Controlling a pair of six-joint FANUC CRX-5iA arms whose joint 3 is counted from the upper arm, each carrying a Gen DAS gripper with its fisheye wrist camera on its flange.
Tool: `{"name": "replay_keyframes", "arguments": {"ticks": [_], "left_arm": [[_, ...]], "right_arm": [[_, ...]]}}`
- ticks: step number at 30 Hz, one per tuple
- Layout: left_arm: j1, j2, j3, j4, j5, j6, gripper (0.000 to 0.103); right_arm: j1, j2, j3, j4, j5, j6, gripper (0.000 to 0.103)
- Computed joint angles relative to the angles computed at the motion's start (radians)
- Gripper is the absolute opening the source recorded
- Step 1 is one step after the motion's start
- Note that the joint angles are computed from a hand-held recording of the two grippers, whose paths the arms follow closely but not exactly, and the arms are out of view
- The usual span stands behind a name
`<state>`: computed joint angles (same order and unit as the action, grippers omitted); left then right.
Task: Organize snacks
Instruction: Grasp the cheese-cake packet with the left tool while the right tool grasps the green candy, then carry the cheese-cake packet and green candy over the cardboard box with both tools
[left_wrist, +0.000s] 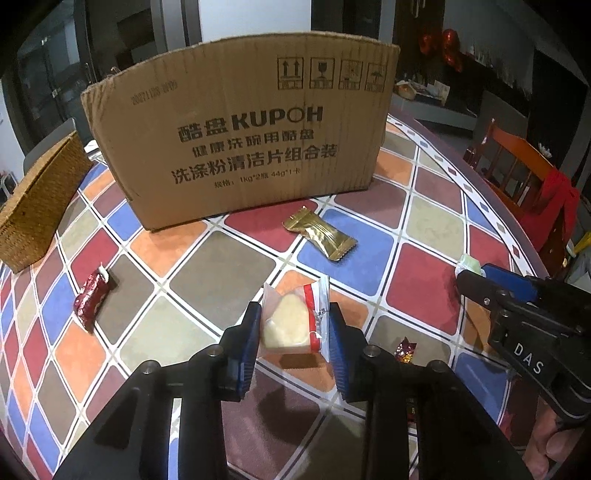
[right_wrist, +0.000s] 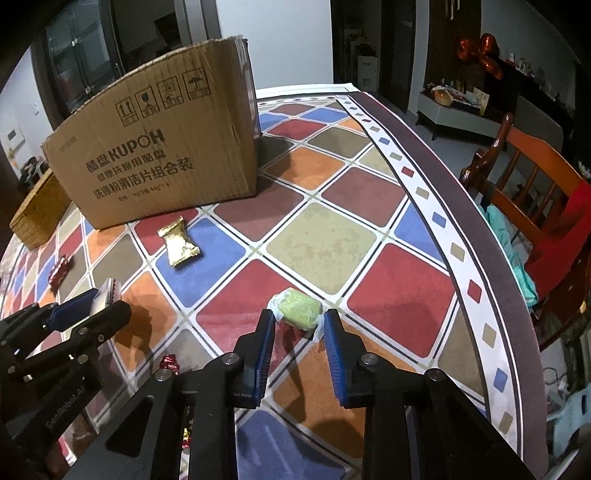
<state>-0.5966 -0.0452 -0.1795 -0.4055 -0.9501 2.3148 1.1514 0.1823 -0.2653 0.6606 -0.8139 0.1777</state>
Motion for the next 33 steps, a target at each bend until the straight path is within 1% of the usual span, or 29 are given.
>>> {"name": "replay_keyframes", "arguments": {"ticks": [22, 33], "left_arm": [[-0.025, -0.080, 0.025, -0.065, -0.051, 0.060, 0.035], [-0.016, -0.108, 0.038, -0.080, -0.073, 0.068, 0.035]], "right_arm": [[0.036, -0.031, 0.024, 0.080, -0.035, -0.015, 0.029], [0.042, -0.027, 0.063, 0.104, -0.047, 0.005, 0.029]]}}
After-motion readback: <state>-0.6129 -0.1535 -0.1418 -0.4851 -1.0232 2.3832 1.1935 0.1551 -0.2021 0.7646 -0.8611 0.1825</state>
